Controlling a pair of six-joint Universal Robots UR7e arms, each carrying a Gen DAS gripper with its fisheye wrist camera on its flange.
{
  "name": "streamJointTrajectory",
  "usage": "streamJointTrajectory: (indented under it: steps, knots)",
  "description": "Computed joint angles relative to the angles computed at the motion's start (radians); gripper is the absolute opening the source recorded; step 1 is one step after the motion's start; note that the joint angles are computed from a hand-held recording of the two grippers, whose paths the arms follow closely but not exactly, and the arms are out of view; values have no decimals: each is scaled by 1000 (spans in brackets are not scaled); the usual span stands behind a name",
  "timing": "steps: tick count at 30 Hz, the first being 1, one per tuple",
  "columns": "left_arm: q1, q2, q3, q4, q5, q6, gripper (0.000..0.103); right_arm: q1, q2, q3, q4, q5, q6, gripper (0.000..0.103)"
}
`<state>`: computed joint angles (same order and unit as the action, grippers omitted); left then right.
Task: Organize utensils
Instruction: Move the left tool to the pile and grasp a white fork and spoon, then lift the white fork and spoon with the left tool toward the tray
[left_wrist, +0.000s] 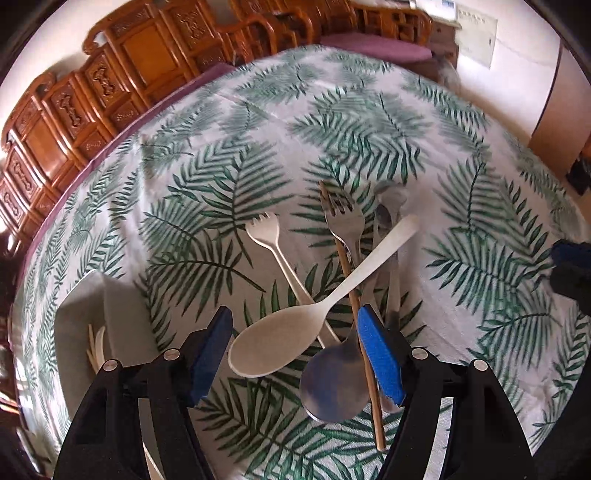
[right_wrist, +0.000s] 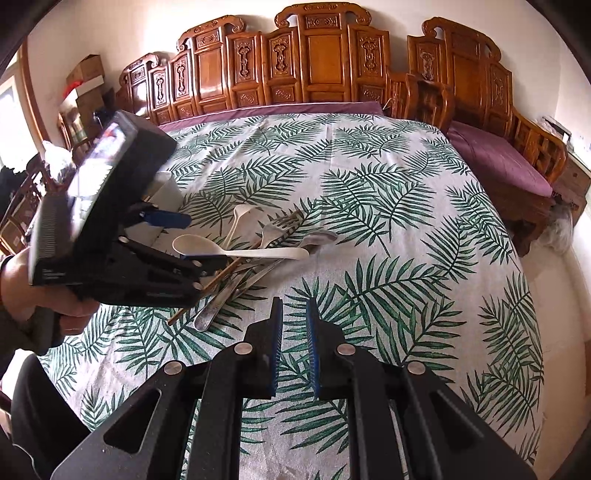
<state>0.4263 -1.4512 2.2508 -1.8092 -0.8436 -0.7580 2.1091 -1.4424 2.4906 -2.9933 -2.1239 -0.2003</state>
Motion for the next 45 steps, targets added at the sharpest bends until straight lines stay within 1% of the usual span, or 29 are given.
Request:
streamJointTrajectory:
  steps: [4,5,7,8,9,13,16,18,19,21,22,24,30,34,36,40,45]
  knots:
    - [25,17,-14,-31,-4,18,66,-1,7,3,-13,4,-18,14]
    - [30,21,-16,-42,-6,28,63,-4,6,3,-12,6,-16,14]
    - [46,23,-22,-71,-20,50,53,-8,6,5,-14,6,-15,14]
    - [51,28,-28,-70,-23,49,42,-10,7,5,-14,5,-14,14]
    - [57,30,-33,-67,-25,50,38,-11,7,6,-14,5,-14,14]
    - [69,38,-37,-79,-27,83,36,-16,14,8,-17,3,-13,14]
    - [77,62,-42,-52,-11,79,36,-17,22,9,-20,1,-14,14]
    - [78,62,-33,-74,-1,92,34,-17,24,11,-24,0,-12,14]
    - [80,61,-33,-85,-4,94,31,-19,24,11,-25,0,-12,14]
    - [85,61,-35,-94,-10,93,16,-21,24,11,-26,2,-10,14]
    - [83,58,-33,-100,-9,95,15,-21,23,11,-27,2,-9,14]
    - [79,50,-26,-120,-10,104,9,-24,24,11,-29,1,-10,14]
    - [55,-8,1,-137,3,62,9,-22,35,14,-32,-10,-10,14]
    - [22,-68,24,-126,-1,12,9,-12,50,13,-36,-15,-15,14]
    - [7,-92,32,-110,-14,-1,9,-5,58,14,-41,-18,-16,14]
    - [8,-95,32,-73,-21,-10,9,1,68,13,-43,-23,-16,14]
    - [39,-89,27,-46,-33,-43,9,-4,62,16,-44,-26,-18,14]
